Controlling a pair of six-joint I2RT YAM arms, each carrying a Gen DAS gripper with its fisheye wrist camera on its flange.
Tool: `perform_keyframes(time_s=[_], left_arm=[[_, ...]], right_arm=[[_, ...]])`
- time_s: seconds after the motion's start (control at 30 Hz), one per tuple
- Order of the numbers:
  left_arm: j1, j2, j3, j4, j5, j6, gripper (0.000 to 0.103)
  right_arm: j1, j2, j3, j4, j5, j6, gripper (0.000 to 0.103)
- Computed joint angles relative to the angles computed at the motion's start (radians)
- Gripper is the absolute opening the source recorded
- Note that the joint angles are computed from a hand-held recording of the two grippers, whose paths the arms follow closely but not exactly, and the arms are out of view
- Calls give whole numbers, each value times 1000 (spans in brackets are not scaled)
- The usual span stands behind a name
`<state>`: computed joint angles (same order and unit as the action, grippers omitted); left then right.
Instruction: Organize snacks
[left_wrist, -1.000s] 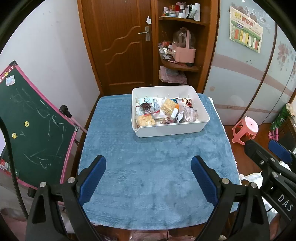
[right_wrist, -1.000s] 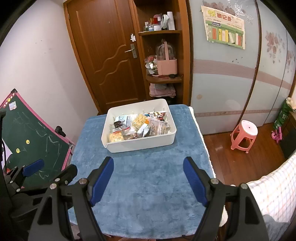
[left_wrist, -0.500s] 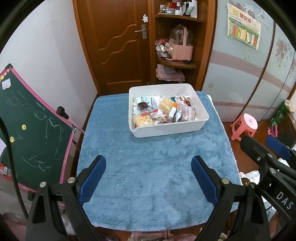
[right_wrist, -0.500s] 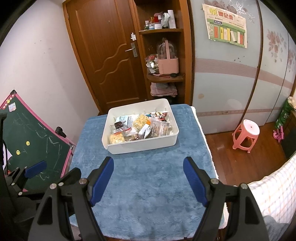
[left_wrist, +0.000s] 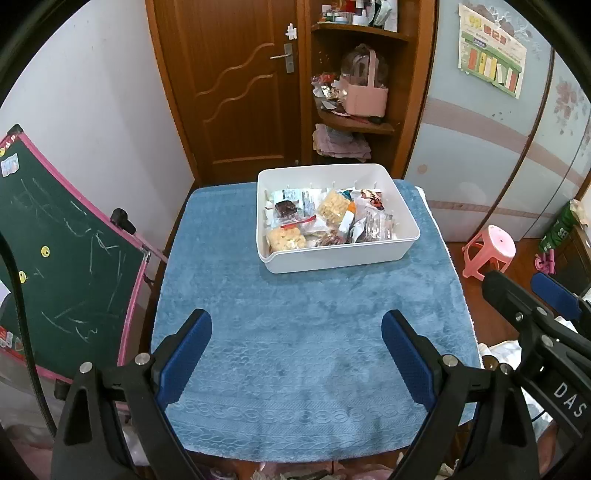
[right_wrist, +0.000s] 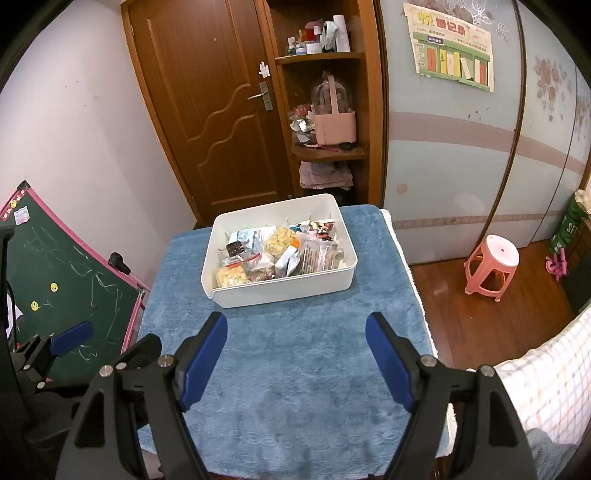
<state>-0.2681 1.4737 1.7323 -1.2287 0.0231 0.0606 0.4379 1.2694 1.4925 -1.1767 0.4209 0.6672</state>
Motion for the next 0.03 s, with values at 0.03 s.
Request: perform_keyframes(time_s=[0.03], left_arm=[[1,1,1,0,1,1,93]], right_arm=[[1,0,-3,3,0,1,78]])
